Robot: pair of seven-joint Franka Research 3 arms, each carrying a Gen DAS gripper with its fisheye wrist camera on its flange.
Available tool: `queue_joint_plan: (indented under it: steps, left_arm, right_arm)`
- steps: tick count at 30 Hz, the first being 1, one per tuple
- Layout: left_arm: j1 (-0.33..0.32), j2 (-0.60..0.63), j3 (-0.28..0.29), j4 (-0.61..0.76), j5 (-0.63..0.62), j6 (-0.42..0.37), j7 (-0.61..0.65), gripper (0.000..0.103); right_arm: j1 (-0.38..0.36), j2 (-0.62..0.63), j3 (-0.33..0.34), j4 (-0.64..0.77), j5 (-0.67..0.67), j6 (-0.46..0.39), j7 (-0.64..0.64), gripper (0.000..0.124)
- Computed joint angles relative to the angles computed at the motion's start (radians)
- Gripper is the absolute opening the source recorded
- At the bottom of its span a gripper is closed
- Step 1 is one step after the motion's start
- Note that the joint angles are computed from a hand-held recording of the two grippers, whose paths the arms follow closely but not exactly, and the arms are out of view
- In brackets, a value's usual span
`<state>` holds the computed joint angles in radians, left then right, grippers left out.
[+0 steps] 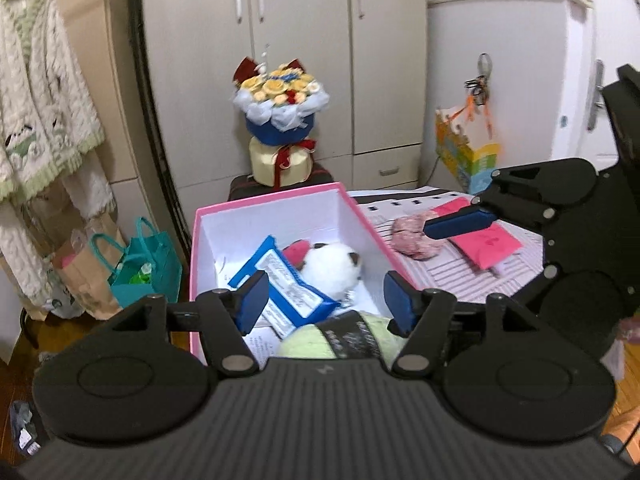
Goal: Organize soft objects
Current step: 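Withdraw the left tool from the box toward the red envelope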
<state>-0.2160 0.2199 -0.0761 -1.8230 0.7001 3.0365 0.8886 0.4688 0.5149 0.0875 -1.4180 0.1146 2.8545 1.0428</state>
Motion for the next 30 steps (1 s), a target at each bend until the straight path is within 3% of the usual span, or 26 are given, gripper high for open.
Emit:
queue_joint_plan:
  steps: [4, 8, 11, 14, 17, 21, 23, 26, 30]
  left_arm:
    - [0.007, -0.053, -0.028, -0.055, -0.023, 0.017, 0.031, 0.065]
    - [0.025, -0.091, -0.077, -0.103, -0.097, 0.037, 0.113, 0.067]
    - [0.069, -0.099, -0.162, -0.128, -0.284, 0.051, 0.296, 0.067]
    - [0.148, -0.088, -0.308, -0.129, -0.582, 0.039, 0.582, 0.068]
    - [0.157, -0.059, -0.363, -0.103, -0.707, 0.028, 0.724, 0.068]
    - [0.042, -0.008, -0.276, -0.067, -0.647, 0.070, 0.675, 0.068]
    - [0.059, 0.032, -0.314, -0.041, -0.654, 0.095, 0.691, 0.068]
    - [0.100, 0.123, -0.397, 0.039, -0.678, 0.086, 0.714, 0.068]
    - [0.058, 0.238, -0.385, 0.164, -0.652, 0.063, 0.680, 0.068]
  right_arm:
    - [-0.020, -0.090, 0.010, -0.125, 0.019, 0.050, -0.014, 0.080]
    - [-0.088, -0.182, 0.068, -0.249, 0.106, 0.096, -0.082, 0.080]
    - [-0.144, -0.249, 0.114, -0.345, 0.208, 0.141, -0.171, 0.080]
    - [-0.123, -0.301, 0.068, -0.433, 0.204, 0.201, -0.147, 0.080]
    - [-0.148, -0.347, 0.073, -0.510, 0.244, 0.258, -0.161, 0.080]
    - [-0.227, -0.385, 0.127, -0.578, 0.387, 0.319, -0.251, 0.080]
    - [-0.257, -0.388, 0.144, -0.592, 0.447, 0.335, -0.290, 0.080]
    - [-0.400, -0.372, 0.288, -0.571, 0.707, 0.347, -0.530, 0.080]
    - [-0.497, -0.317, 0.370, -0.502, 0.958, 0.340, -0.752, 0.079]
